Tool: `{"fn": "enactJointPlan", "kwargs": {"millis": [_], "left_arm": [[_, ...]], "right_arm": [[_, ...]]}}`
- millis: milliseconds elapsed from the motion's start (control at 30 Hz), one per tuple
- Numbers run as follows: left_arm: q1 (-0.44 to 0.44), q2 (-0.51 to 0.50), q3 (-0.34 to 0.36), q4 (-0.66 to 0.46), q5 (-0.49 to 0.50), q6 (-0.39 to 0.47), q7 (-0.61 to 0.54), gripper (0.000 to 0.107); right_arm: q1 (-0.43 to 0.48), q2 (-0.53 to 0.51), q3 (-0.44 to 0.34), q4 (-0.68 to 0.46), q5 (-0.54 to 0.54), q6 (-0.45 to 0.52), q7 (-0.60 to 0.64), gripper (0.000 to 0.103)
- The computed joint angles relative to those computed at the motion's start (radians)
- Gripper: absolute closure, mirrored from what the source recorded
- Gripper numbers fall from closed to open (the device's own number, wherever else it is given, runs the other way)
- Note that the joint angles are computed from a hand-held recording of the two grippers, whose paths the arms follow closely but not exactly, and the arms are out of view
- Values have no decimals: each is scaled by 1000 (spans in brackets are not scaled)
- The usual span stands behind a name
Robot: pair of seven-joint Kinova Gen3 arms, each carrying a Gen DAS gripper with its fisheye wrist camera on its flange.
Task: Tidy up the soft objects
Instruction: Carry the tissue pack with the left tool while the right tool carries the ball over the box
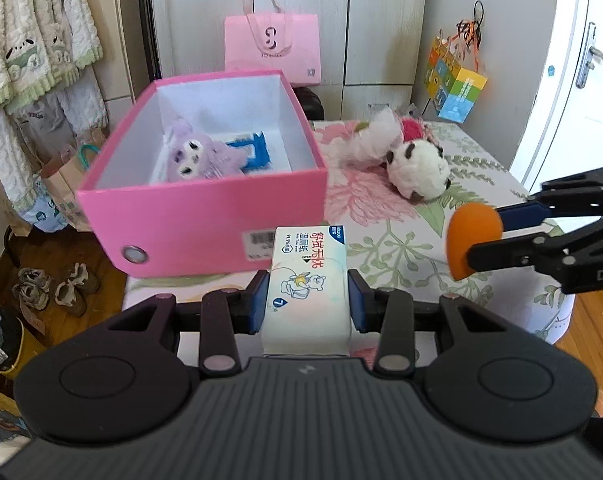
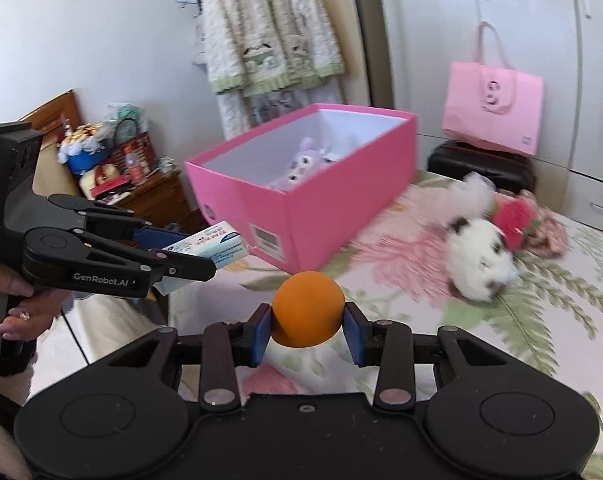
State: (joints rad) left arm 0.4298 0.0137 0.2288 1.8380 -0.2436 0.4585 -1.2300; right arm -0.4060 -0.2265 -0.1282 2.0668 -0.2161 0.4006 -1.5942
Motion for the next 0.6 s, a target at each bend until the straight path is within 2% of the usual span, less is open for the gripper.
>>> {"fn": "enactJointPlan", "kwargs": {"millis": [133, 233, 333, 467, 600], "left_arm": [[-29, -29, -17, 2, 64, -23, -93, 68], [-51, -32, -18, -5, 40, -49, -91, 68], [-67, -22, -21, -17, 11, -80, -76, 68], [-92, 14, -40, -51, 96, -131, -169, 68], [-121, 82, -44, -123, 188, -147, -265, 68]], "right_arm": [[-46, 38, 47, -61, -69, 21, 80, 59], [-22, 64, 14, -100, -46, 19, 72, 59], [-24, 93, 12, -139, -53, 10, 101, 59], [-34, 143, 39, -179, -141, -29, 214, 59], [-8, 216, 24, -236, -188, -80, 289, 59]]}}
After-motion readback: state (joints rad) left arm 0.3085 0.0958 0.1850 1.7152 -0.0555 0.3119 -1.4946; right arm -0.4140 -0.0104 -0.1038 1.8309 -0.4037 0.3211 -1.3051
